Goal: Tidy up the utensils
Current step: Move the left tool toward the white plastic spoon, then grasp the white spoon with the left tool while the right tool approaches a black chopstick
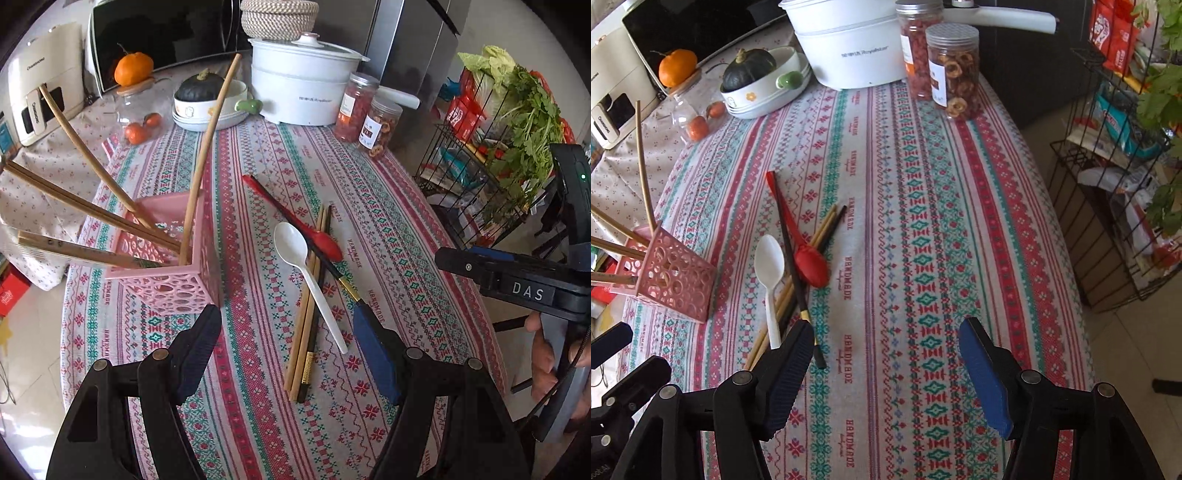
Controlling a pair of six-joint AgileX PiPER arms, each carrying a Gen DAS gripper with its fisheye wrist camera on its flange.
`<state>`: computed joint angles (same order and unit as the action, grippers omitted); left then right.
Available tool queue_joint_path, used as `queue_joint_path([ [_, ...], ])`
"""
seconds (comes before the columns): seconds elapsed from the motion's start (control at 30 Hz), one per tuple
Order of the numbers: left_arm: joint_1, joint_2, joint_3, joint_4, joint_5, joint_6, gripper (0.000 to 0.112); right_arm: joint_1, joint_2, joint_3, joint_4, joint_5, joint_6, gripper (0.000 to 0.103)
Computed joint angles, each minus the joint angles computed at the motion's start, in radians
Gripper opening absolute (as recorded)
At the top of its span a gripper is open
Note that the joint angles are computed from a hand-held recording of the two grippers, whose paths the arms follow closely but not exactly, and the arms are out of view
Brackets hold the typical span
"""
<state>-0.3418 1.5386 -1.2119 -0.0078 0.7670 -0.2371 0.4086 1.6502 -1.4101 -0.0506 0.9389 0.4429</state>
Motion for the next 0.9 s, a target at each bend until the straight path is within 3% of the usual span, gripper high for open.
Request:
queue_joint_path([
  [0.13,0.005,0.115,-0.047,-0.024,-0.054,-0.062,0.074,-0.003,0.013,-0.006,-0.032,-0.002,-0.001,0.07],
  [0.27,-0.006,0.226,-0.09,-0.004,-0.159,-0.095,0.054,-0.027,0.023,-0.008,-0.011,-0.003,-0.024,0.07],
  [0.37,-0.032,0.288,-0.11,0.147,-0.209,-0.193,0.038,-0.037,0.029,-0.007,-0.021,-0.007,-0.021,0.07],
  [0.47,-0.025,0.332,-0.129,0.176,-0.227,-0.223,0.032,-0.048,0.036,-0.008,-0.011,-0.011,-0.032,0.07],
  [0.63,0.029,0.387,-0.17,0.033,-0.261,-0.122,0.029,-0.051,0.05,-0.016,-0.001,-0.011,-0.043,0.07],
  [0.73,0.065,0.41,-0.178,-0.155,-0.269,0.044,0.021,-0.051,0.053,-0.019,-0.002,-0.009,-0.045,0.07],
  [0.8,0.069,0.422,-0.183,-0.189,-0.26,0.079,0.004,-0.052,0.054,-0.021,-0.006,-0.006,-0.043,0.07],
  [0.9,0.062,0.403,-0.16,-0.188,-0.276,0.091,0.002,-0.052,0.06,-0.027,-0.014,0.0,-0.037,0.07],
])
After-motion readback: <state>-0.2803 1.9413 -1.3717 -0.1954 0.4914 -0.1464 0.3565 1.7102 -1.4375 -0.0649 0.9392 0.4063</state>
